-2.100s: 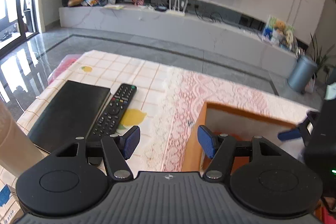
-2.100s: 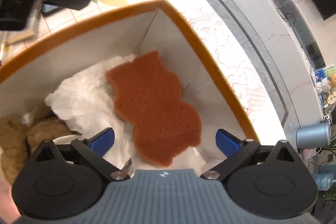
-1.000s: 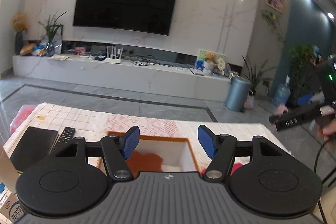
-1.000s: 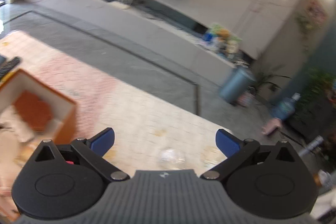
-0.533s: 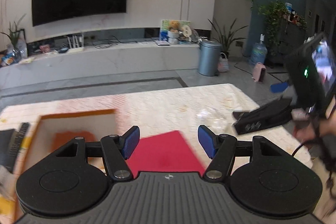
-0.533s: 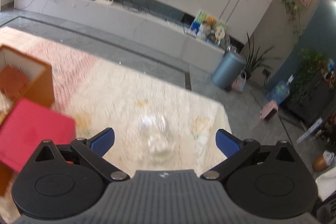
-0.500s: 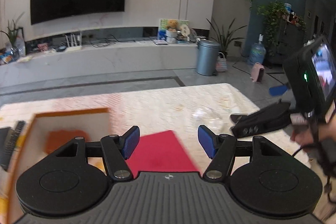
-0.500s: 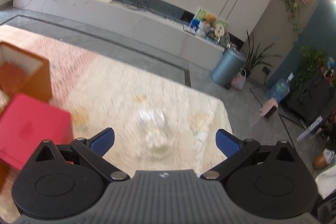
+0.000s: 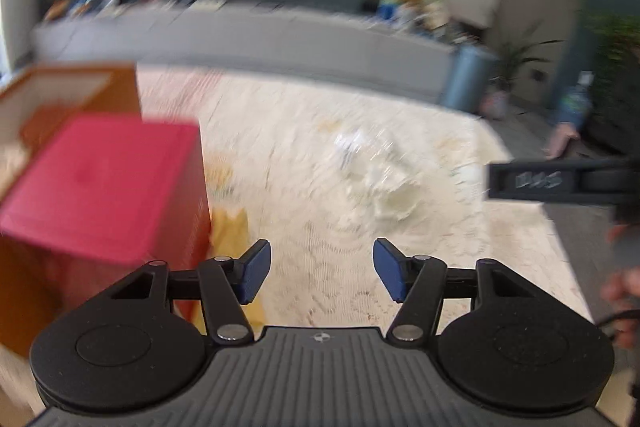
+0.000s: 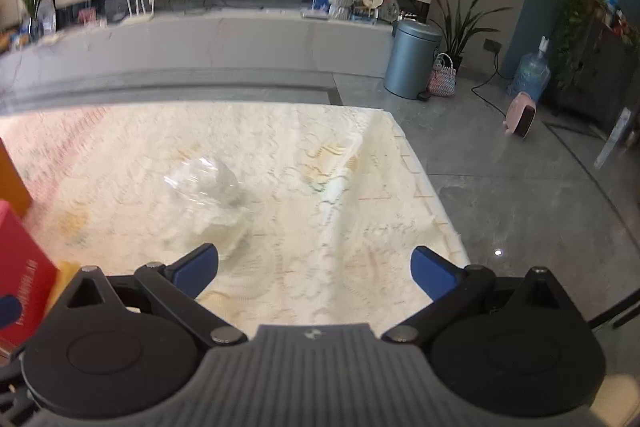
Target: Organize soft objects
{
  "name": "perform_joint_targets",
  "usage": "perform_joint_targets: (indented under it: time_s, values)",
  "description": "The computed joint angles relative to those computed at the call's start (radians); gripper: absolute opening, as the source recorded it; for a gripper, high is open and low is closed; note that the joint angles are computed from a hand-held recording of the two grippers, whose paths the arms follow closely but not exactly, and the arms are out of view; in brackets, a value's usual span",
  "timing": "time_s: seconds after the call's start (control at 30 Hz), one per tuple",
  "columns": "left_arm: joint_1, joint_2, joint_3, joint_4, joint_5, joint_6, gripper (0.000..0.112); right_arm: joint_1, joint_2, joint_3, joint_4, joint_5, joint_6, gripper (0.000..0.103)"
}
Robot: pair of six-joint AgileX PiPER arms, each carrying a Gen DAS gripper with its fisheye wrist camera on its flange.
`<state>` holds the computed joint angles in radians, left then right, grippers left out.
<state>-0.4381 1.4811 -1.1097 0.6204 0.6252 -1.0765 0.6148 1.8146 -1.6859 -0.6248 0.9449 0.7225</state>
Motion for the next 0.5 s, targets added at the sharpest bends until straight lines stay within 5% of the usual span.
perform_joint_targets:
  time_s: [0.27,0.4,0.5]
  values:
    - [-0.104,0.229,-0.149,0.163,0.308,-0.445,0.067,-0.076,0.210,-0.205,0.243,-0.109,-0.314,0.100]
    - [-0.090,0.298,-0.204,0.169,0.379,-0.461,0.065,-0.086,0.441,-0.539,0.381,0.070,-0.480,0.100]
    - [-0.089,0.314,-0.225,0.158,0.442,-0.529,0.061,-0.076,0.530,-0.668,0.375,0.079,-0.506,0.100]
